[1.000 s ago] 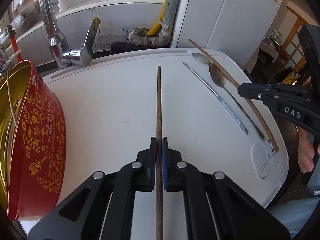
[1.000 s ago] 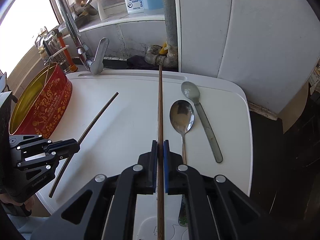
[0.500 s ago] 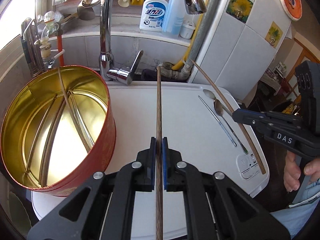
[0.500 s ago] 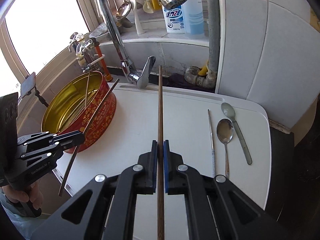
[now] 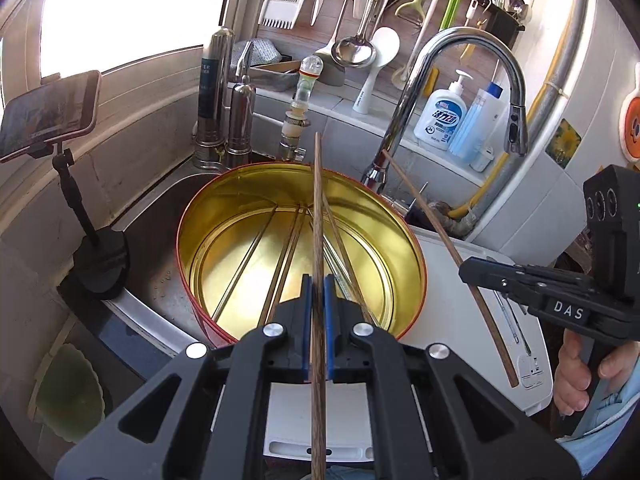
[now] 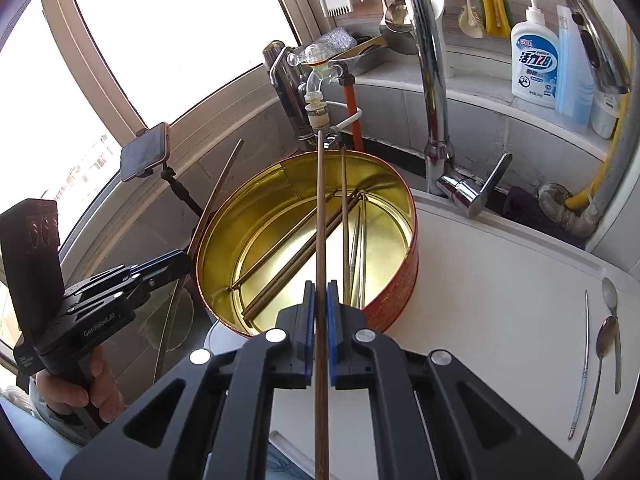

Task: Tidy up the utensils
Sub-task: 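Lift and carry both wooden chopsticks over the tin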

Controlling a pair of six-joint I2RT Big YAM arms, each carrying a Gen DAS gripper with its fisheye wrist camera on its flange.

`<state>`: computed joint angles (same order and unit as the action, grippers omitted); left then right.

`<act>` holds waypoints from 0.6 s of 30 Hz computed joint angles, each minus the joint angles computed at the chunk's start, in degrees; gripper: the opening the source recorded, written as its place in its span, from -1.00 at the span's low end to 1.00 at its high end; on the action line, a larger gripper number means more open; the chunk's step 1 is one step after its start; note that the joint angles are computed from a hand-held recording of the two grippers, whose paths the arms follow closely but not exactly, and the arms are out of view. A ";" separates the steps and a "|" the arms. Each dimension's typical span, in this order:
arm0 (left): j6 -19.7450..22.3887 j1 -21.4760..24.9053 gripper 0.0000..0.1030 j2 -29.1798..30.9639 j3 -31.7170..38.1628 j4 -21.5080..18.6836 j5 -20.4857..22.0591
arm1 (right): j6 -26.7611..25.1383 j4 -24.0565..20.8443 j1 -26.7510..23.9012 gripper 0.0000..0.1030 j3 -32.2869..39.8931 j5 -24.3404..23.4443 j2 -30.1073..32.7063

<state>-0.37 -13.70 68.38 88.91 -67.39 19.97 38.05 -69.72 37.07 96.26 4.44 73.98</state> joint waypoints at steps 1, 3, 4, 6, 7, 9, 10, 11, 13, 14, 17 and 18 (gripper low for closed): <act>0.50 0.97 -0.89 0.53 0.43 0.06 0.87 | 0.25 0.12 0.04 -0.88 1.47 -0.23 1.49; 1.28 2.38 -0.89 1.80 1.50 0.16 2.49 | 0.80 0.17 0.04 -0.88 4.05 -0.38 3.97; 1.38 2.85 -0.89 2.52 2.13 0.18 3.43 | 1.09 0.11 -0.10 -0.88 5.07 -0.23 4.92; 1.50 3.66 -0.89 4.28 3.87 0.00 5.54 | 1.70 -0.27 -0.35 -0.88 7.27 -0.08 6.84; 1.56 3.86 -0.89 5.33 5.00 -0.22 6.48 | 2.22 -0.35 -0.68 -0.88 8.10 0.05 7.62; 2.02 4.06 -0.89 7.29 7.26 -0.30 7.91 | 2.81 -0.81 -1.16 -0.88 10.05 0.17 9.18; 2.32 4.11 -0.89 8.22 8.33 -0.20 8.50 | 3.09 -1.10 -1.29 -0.88 11.00 0.61 9.92; 2.59 4.06 -0.89 9.18 9.42 -0.25 8.86 | 3.28 -1.46 -1.38 -0.88 11.90 1.07 10.58; 2.84 4.10 -0.89 11.01 11.17 -0.58 9.67 | 3.84 -1.96 -1.60 -0.88 13.02 1.81 11.59; 2.79 4.15 -0.89 11.76 11.68 -0.73 10.28 | 4.06 -2.36 -1.76 -0.88 13.48 1.93 12.06; 2.60 4.18 -0.89 14.06 13.27 -1.38 11.78 | 4.84 -4.18 -2.42 -0.88 14.85 2.28 13.53; 2.45 4.08 -0.89 14.77 13.88 -1.45 12.12 | 5.20 -4.79 -2.73 -0.88 15.43 2.48 14.06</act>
